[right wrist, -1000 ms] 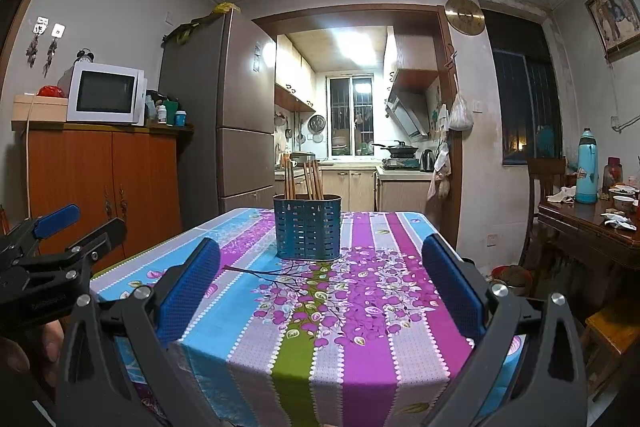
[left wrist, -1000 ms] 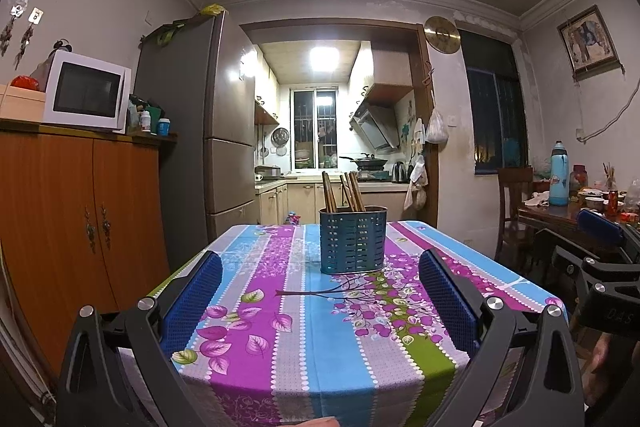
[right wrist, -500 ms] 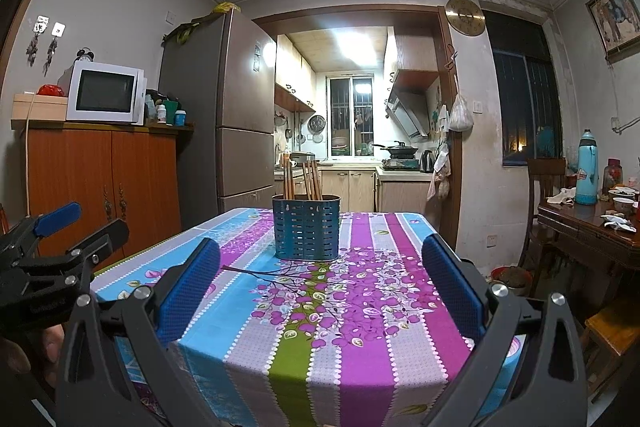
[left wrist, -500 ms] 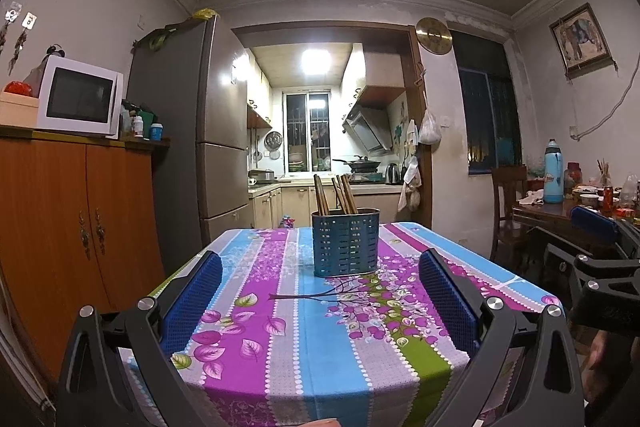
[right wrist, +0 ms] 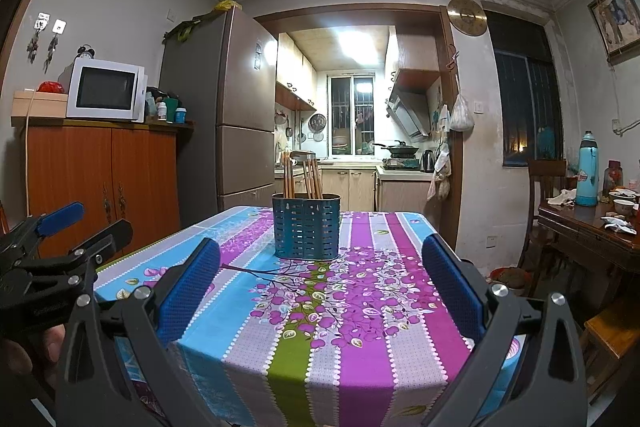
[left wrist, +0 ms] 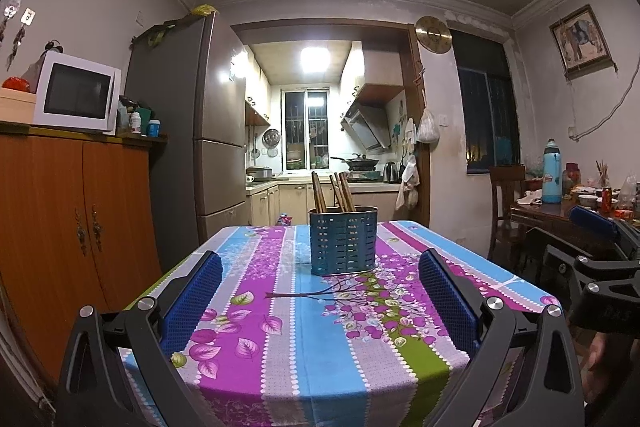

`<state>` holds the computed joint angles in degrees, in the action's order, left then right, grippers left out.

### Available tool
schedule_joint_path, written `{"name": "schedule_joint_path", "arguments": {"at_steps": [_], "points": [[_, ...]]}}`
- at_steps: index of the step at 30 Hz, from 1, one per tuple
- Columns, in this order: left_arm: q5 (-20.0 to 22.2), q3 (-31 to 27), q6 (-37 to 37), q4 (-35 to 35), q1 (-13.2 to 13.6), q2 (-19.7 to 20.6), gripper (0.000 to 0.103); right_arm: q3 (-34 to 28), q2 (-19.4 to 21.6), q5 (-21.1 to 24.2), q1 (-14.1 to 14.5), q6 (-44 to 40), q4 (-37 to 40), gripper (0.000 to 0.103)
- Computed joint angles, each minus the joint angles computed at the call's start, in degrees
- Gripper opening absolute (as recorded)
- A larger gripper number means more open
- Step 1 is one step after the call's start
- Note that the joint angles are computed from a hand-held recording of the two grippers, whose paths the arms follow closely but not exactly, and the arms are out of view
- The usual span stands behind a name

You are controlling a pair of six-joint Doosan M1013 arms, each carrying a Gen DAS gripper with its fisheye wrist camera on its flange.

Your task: Organize utensils

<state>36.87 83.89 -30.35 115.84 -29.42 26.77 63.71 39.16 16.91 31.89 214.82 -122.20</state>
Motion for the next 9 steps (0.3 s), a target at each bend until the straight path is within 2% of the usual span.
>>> {"name": "schedule_joint_path", "arguments": {"at_steps": [9], "points": [[-1.51, -1.15, 2.35, -2.38, 0.22, 0.66, 0.098, -0.09, 0.12, -0.01, -0.22, 0.08, -0.07, 0.098]]}}
